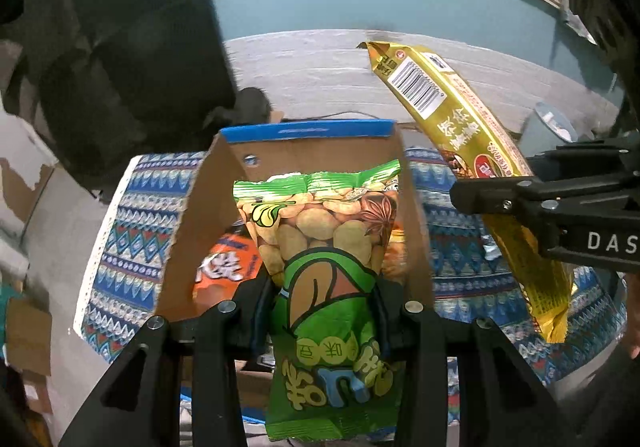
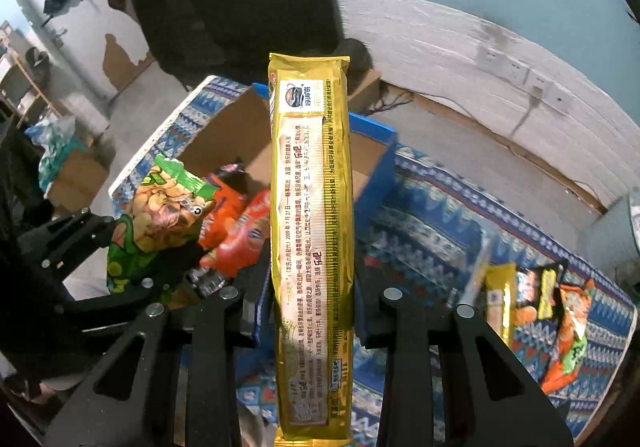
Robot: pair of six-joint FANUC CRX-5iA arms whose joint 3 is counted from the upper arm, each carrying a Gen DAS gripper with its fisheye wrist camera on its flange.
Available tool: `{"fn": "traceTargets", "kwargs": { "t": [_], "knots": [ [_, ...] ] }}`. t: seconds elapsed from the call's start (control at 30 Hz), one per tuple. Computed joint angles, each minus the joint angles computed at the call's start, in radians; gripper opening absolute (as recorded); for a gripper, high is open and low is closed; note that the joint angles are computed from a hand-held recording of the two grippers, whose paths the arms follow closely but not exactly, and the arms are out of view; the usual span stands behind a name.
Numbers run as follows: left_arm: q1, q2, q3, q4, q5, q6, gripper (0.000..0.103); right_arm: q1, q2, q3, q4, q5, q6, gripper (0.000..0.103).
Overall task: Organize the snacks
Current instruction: 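Open left tool dropping the green bag while right tool drops the gold bar, then move both tools back over the remaining snack pile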
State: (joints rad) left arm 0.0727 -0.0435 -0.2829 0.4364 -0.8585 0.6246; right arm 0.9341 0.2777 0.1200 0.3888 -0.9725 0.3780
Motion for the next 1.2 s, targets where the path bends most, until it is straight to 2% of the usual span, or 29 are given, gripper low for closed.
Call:
{"fn": "traceTargets", "kwargs": {
  "t": [0.4,0.57,0.67,0.73,0.8,0.87,0.93,1.03,1.2],
  "knots": [
    [0.064,0.06,0.05,-0.026,0.003,0.058,0.042,-0.028,0.159,0.213,-0.097,-0.034,0.104,0.032],
    [0.074,0.088,0.081,-0.042,-0.028,0.112,0.043,-0.034,0.195,0.257,-0.117,-0.033,0.11,0.034],
    [0.078,0.099,0.091,-0.041,-0.038,0.126,0.044,-0.034,0.201,0.259,-0.103,-0.027,0.121,0.034],
    [0.077,0.101,0.095,-0.051,-0.039,0.137,0.045,-0.03,0.193,0.244,-0.083,-0.018,0.108,0.04],
    [0.075,0.096,0.092,-0.055,-0.037,0.142,0.048,-0.027,0.187,0.233,-0.068,-0.025,0.101,0.04],
    [0.072,0.086,0.087,-0.055,-0.03,0.14,0.064,-0.026,0.185,0.231,-0.064,-0.041,0.101,0.041],
    [0.068,0.071,0.074,-0.047,-0.014,0.129,0.07,-0.024,0.174,0.212,-0.058,-0.049,0.096,0.048],
    [0.058,0.053,0.065,-0.05,-0.003,0.115,0.074,-0.017,0.152,0.179,-0.042,-0.061,0.088,0.056],
    [0.032,0.032,0.051,-0.05,-0.012,0.1,0.074,-0.002,0.089,0.087,0.002,-0.07,0.054,0.062]
  ]
}}
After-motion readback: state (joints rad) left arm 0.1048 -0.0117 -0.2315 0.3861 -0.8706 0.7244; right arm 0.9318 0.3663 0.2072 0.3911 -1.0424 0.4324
